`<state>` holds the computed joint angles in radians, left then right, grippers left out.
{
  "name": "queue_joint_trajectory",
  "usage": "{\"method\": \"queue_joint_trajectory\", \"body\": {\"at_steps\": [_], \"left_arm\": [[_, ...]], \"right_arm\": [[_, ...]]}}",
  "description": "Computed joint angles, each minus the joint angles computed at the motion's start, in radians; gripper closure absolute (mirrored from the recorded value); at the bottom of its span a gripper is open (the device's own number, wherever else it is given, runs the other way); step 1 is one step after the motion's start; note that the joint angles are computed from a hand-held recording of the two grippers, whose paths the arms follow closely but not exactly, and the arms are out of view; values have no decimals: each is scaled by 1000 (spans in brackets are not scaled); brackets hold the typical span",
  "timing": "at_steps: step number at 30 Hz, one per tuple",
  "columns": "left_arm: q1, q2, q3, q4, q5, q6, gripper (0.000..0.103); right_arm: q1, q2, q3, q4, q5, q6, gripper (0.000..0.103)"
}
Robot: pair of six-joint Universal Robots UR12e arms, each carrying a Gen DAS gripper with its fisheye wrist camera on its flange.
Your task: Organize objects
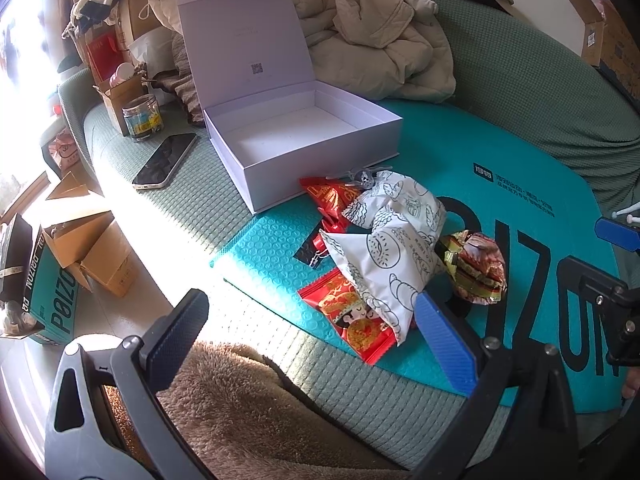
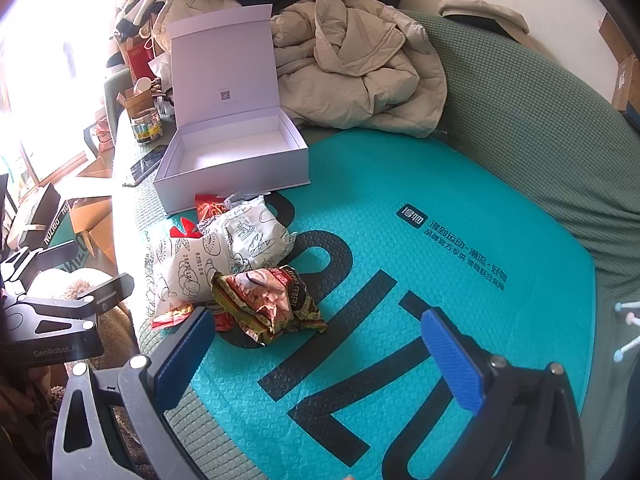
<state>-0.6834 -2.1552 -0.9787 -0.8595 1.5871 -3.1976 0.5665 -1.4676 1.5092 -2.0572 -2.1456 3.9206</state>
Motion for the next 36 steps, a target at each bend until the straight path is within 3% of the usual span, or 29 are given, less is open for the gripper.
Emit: {"method": "queue_joint_trajectory", "body": {"at_steps": [36], "left_arm": [[1, 0, 3, -22, 13, -7, 0]], "right_arm": [[-5, -5, 15, -25, 22, 2, 0]]}}
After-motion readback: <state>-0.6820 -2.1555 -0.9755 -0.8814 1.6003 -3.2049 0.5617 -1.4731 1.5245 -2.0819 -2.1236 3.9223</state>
